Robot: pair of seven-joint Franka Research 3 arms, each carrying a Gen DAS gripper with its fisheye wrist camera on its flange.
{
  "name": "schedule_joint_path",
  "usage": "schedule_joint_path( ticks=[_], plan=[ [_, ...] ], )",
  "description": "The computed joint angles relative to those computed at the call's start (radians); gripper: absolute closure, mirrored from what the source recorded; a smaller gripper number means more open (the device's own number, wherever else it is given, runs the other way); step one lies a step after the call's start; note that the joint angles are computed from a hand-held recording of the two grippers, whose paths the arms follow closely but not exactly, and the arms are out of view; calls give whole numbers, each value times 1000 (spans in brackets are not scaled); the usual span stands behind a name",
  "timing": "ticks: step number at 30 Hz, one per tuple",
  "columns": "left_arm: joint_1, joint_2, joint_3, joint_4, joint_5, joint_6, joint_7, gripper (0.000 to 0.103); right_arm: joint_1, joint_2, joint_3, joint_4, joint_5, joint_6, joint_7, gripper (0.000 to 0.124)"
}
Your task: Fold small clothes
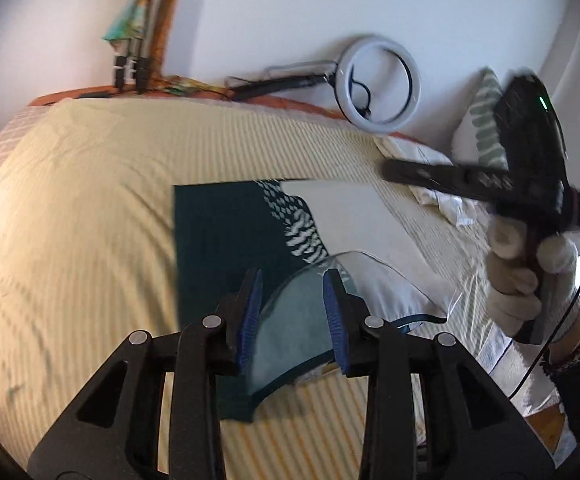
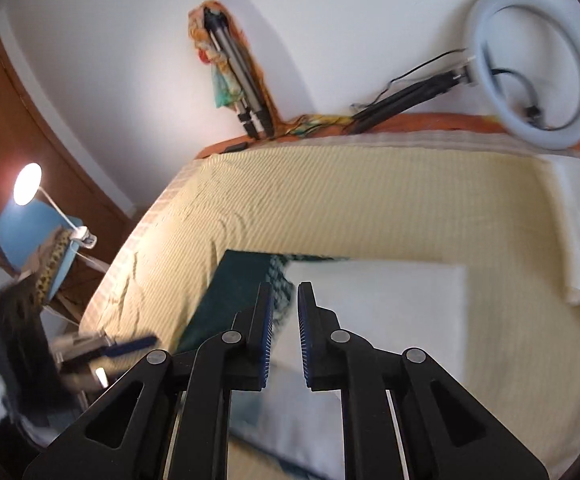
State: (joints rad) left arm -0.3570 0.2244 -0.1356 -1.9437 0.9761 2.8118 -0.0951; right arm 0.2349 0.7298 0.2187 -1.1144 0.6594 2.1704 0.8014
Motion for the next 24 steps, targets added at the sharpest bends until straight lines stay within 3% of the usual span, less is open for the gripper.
schedule_joint_path(
  ticks=[5,10,11,14,16,19,22,24],
  plan=[
    [20,109,-22,76,-151,32,180,72,100,116,-42,117,-124,39,89,113],
    [46,157,-32,71,-321,96,313,72,128,210,-50,220,-202,18,169,113],
    [58,164,-42,66,-362,108,346,72,130,207,-52,208,-215,24,166,113],
    [61,177,-41,60,-442,140,404,72,143,131,-61,50,-202,148,101,113],
    [33,172,-15,62,-457,128,412,72,137,135,-50,68,-244,131,127,113],
    [-55,120,80,25,-373,116,306,72,94,98,-14,38,-194,106,120,113],
    [-123,29,171,-59,-186,146,75,72,35,-21,19,-129,-119,132,18,113],
    [-136,-23,200,-107,-78,147,-59,72,29,-92,7,-234,-107,154,-31,113]
  ],
)
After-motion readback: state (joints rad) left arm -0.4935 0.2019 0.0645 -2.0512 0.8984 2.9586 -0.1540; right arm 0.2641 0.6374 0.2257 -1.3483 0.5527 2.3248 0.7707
